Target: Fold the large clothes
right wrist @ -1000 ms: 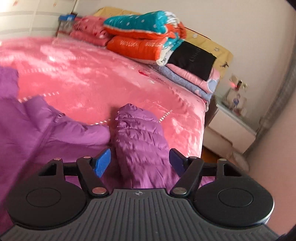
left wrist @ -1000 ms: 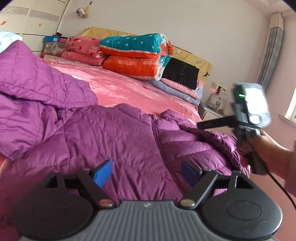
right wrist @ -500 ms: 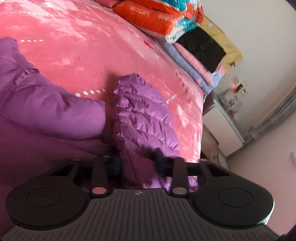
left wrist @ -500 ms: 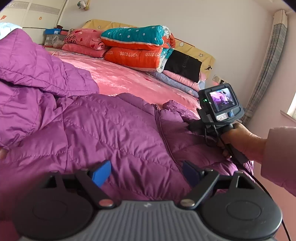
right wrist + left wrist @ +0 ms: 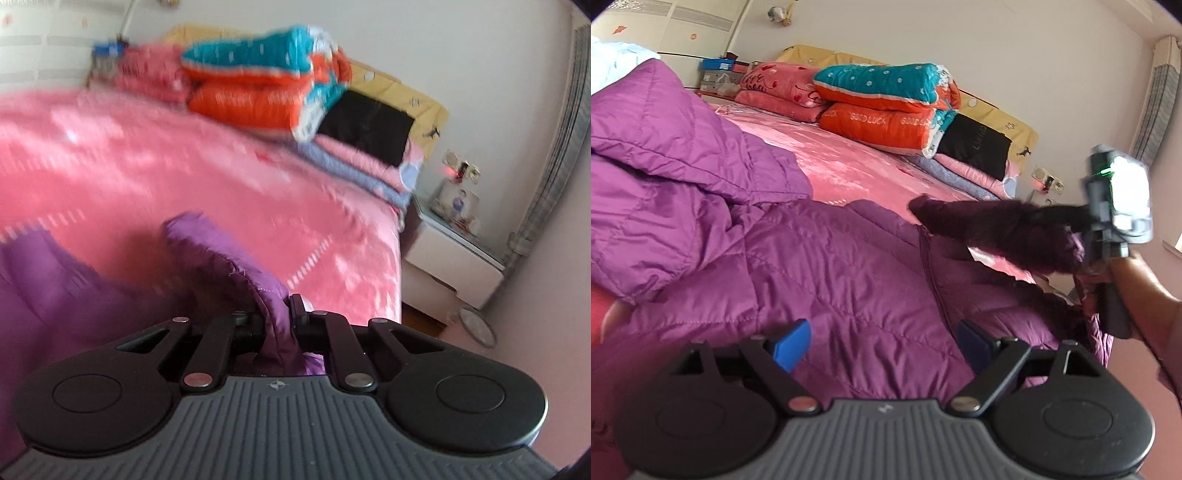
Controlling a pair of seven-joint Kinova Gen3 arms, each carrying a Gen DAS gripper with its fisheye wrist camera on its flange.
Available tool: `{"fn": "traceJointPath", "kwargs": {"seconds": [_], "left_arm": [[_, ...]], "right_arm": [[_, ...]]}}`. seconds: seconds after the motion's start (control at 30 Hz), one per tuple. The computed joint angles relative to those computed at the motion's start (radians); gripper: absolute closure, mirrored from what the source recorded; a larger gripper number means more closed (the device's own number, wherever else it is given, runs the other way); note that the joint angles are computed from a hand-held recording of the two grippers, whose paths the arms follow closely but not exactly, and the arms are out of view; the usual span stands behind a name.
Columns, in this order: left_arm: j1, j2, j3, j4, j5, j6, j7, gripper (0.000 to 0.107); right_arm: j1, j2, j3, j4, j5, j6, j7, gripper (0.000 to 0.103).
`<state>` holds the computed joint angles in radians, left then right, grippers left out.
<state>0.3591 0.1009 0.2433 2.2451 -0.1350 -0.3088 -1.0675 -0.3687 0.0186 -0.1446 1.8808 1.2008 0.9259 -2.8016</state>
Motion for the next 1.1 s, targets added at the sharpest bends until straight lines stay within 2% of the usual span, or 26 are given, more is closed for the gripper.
{"fn": "traceJointPath", "kwargs": {"seconds": [0.17,0.33,0.47,0.57,0.63,0.73,0.8,0.83,0.9,1.03,1.1], "left_arm": [[0.005,-0.012,-0.021,0.006,0.052,-0.010,-0.029,0.020],[-0.022,-0.020,-0.019,0.014,0.021,-0.028,0.024,0.020],[-0.011,-0.025,-0.035,0.026,0.075,-0.053,0.005,0.020],[-0.003,-0.026,-0.044,0.026,0.123,-0.054,-0.021,0.020],[-0.017,-0.022,-0.036,0.019,0.096,-0.042,0.011,0.019],[-0.023,-0.019,-0.035,0.011,0.089,-0.023,0.033,0.019],[-0.015,-0.016,-0.041,0.002,0.110,-0.013,0.011,0.019],[-0.010,-0.016,-0.044,-0.001,0.123,-0.009,-0.004,0.019],[-0.019,-0.014,-0.039,-0.001,0.110,-0.003,0.008,0.019],[-0.009,-0.018,-0.047,0.002,0.145,0.005,-0.022,0.019],[0.012,-0.020,-0.057,0.007,0.199,-0.006,-0.070,0.019]], "right_arm": [[-0.017,-0.112,-0.052,0.050,0.026,-0.075,-0.024,0.092],[0.007,-0.252,-0.112,0.116,-0.069,-0.218,-0.051,0.092],[-0.041,-0.355,-0.066,0.182,-0.199,-0.358,-0.016,0.091],[-0.023,-0.356,-0.103,0.214,-0.290,-0.343,0.074,0.088],[-0.039,-0.323,-0.103,0.210,-0.360,-0.303,0.138,0.087],[-0.014,-0.282,-0.133,0.226,-0.403,-0.283,0.187,0.075],[0.005,-0.274,-0.152,0.240,-0.418,-0.292,0.198,0.055],[0.019,-0.274,-0.177,0.247,-0.417,-0.290,0.179,0.039],[0.044,-0.279,-0.212,0.256,-0.419,-0.300,0.157,0.033],[0.099,-0.339,-0.273,0.276,-0.424,-0.322,0.099,0.009],[0.156,-0.397,-0.333,0.291,-0.411,-0.314,0.038,0.008]]}}
